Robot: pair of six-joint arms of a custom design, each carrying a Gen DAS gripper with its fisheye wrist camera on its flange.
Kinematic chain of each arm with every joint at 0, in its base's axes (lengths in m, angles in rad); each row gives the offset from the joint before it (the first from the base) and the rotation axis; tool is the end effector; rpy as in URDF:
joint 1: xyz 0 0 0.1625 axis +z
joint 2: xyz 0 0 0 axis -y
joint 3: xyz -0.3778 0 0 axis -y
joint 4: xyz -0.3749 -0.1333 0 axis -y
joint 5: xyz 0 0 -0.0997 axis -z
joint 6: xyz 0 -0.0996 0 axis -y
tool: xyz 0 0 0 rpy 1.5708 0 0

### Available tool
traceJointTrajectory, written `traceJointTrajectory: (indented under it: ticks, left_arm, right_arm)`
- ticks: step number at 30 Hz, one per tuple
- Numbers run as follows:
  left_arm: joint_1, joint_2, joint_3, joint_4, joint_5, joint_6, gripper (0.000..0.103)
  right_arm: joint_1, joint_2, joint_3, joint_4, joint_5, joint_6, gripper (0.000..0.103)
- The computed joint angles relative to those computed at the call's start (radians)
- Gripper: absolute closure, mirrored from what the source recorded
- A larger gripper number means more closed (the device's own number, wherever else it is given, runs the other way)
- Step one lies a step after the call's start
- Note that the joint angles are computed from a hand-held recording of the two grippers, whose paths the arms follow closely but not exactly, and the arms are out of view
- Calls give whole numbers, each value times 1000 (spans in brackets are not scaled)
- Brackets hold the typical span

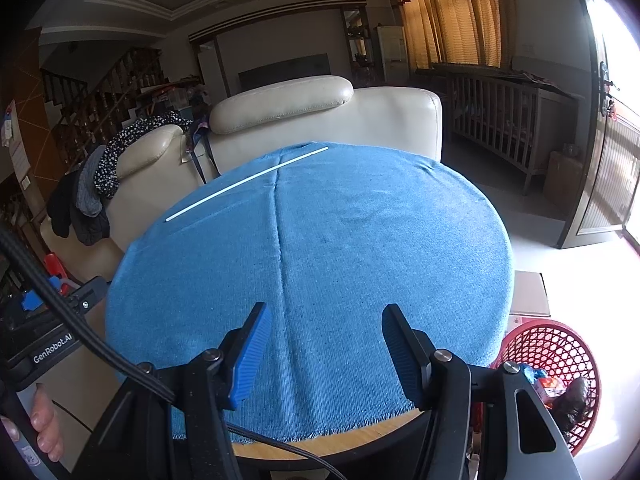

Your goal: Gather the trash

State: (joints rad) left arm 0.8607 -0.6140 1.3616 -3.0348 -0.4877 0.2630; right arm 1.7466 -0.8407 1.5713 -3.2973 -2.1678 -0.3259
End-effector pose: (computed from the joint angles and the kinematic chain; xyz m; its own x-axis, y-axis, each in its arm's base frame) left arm -0.2817 -0.6671 0.1556 -0.5805 0.0189 -0.8141 0.6654 0.5872 -0.4609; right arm 0.1906 -0.6309 0.2327 -0.8191 0.1316 0.5583 -0.3772 0.6096 -0.6972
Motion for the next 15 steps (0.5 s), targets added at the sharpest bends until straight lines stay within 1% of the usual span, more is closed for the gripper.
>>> traceJointTrajectory:
  ticks: [15]
  left_arm:
    - [7,14,-26,35,3,-5,18]
  right_arm:
    - [-10,21,-46,19,6,0,42]
